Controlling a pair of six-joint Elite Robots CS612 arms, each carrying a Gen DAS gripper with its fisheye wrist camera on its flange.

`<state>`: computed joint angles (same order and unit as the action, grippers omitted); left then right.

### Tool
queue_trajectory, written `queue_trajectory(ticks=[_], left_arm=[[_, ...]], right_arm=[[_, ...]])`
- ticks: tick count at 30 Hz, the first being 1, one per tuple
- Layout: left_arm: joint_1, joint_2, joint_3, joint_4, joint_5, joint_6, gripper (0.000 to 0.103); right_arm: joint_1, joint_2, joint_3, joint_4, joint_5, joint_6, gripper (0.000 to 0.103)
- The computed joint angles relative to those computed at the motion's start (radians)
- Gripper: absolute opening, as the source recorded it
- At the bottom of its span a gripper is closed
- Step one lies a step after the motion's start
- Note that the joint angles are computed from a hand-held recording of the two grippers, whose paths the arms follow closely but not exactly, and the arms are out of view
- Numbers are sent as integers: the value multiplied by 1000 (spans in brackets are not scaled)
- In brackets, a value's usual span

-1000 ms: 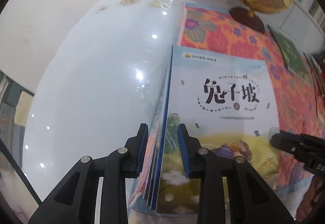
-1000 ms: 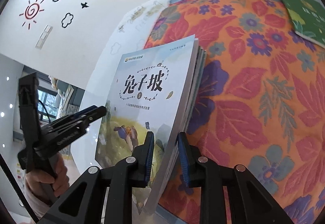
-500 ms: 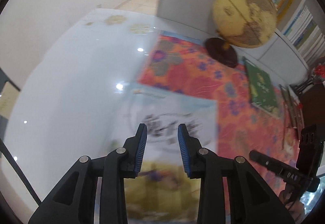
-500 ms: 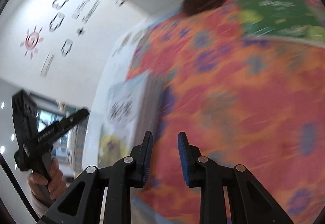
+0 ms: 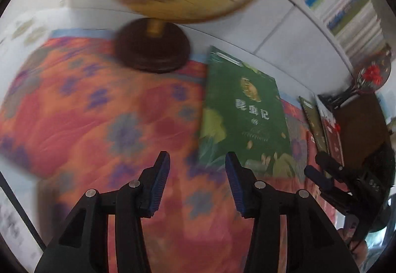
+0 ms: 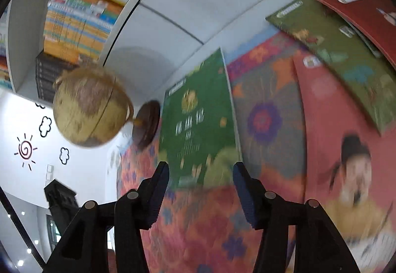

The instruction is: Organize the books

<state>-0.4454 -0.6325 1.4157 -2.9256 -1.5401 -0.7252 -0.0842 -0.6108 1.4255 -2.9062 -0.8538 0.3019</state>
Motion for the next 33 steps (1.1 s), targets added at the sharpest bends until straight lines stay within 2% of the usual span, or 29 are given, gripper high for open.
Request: queue_trajectory(ticks=[2,4,5,7,8,9,13,16,20,22,25,28,31,33], left_arm=[[0,34,-59,50,3,-7,44],[7,63,-98,64,-28,-28,44],[5,71,-105,59,-19,-37,44],[-1,78,-106,21,-5,-32,57],[-2,85,-107,-15,-21,-26,72],[-3,86,-105,-27,-31,-22,76],[-16,79,-110,23,-23,41,77],[-17,66,-76,-18,-43,32,77],[-29,21,19,-54,-54,-10,75],[-45,-19,97,-70,-58,-20,75],[-69,-66,199,-111,-65,-53,74],[-97,-118,307,-137,-113,-103,73],[-104,-144,361,-139,-229,-71,73],[-107,-159,374,-99,-213,-17,72]], right_arm=[[5,25,-41,41,-11,-16,52],[6,40,-66,88,-13,-41,52],[7,54,-80,96,6,-53,52],[5,60,-69,41,26,-45,57],[6,62,-65,25,38,-42,58],[6,66,-65,16,49,-46,60],[2,60,-64,61,71,-87,60],[1,52,-64,112,77,-133,61],[8,0,3,196,51,-275,63],[8,-33,53,232,35,-339,63],[-8,-94,156,311,64,-435,63],[-33,-144,242,414,109,-475,63],[-59,-215,355,529,91,-584,60],[-69,-246,411,499,68,-607,60]])
